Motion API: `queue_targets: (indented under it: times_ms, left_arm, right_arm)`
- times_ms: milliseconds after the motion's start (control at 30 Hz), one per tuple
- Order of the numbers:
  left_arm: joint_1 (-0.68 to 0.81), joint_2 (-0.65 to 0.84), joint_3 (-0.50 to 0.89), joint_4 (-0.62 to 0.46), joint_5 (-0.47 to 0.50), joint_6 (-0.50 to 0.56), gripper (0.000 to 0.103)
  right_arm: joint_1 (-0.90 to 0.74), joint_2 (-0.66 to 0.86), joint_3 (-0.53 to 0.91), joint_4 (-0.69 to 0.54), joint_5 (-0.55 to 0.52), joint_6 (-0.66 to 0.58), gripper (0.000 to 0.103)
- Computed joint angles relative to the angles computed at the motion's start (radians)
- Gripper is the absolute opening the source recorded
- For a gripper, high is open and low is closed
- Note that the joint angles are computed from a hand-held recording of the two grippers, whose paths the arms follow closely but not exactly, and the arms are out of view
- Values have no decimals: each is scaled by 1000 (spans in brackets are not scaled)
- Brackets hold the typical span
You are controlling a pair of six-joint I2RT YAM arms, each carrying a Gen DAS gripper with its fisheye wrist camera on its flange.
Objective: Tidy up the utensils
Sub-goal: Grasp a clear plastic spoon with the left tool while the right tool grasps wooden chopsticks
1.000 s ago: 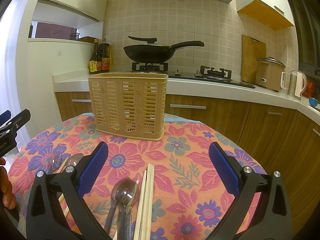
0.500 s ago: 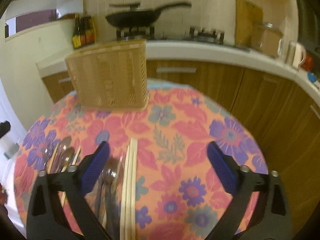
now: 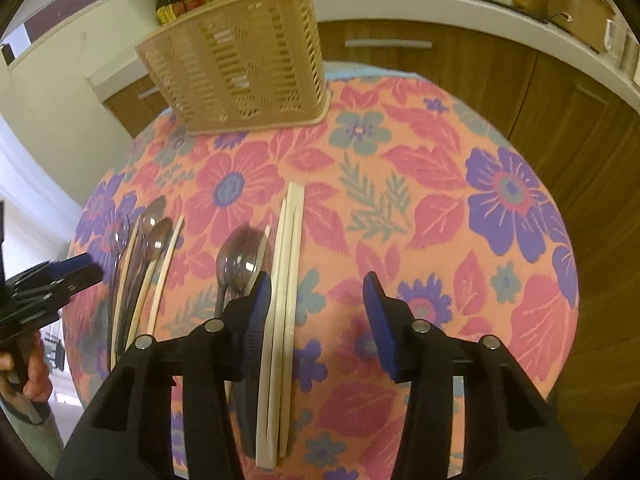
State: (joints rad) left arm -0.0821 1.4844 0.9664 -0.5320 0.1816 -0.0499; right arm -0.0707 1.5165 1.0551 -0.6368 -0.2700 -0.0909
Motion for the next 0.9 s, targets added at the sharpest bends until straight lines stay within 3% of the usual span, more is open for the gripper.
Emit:
queue_targets:
  times_ms: [67,367,533,600,667,900]
  left_arm:
    - [-5,29,17,-9,-3,-1,39]
    - [-37,31,20,7,-82,5,27]
    - [-26,26,9,22,-60,4,13]
    - [-16,24,4,29,-42,1,12]
    - [-4,19,-3,36,-23,1,10]
    - [76,11,-12,29,89,4,6]
  right_arm:
    - [5,12,8,-14,-5,-12,40]
    - [38,53,38,-59,-1,-36,33]
    - [66,87,58,-60,30,-34,17]
    - [68,89,54,-57,24,-38,17]
    - [64,88,53,-59,18,-39,7]
    - [-9,90,57,-70,-37,-36,3]
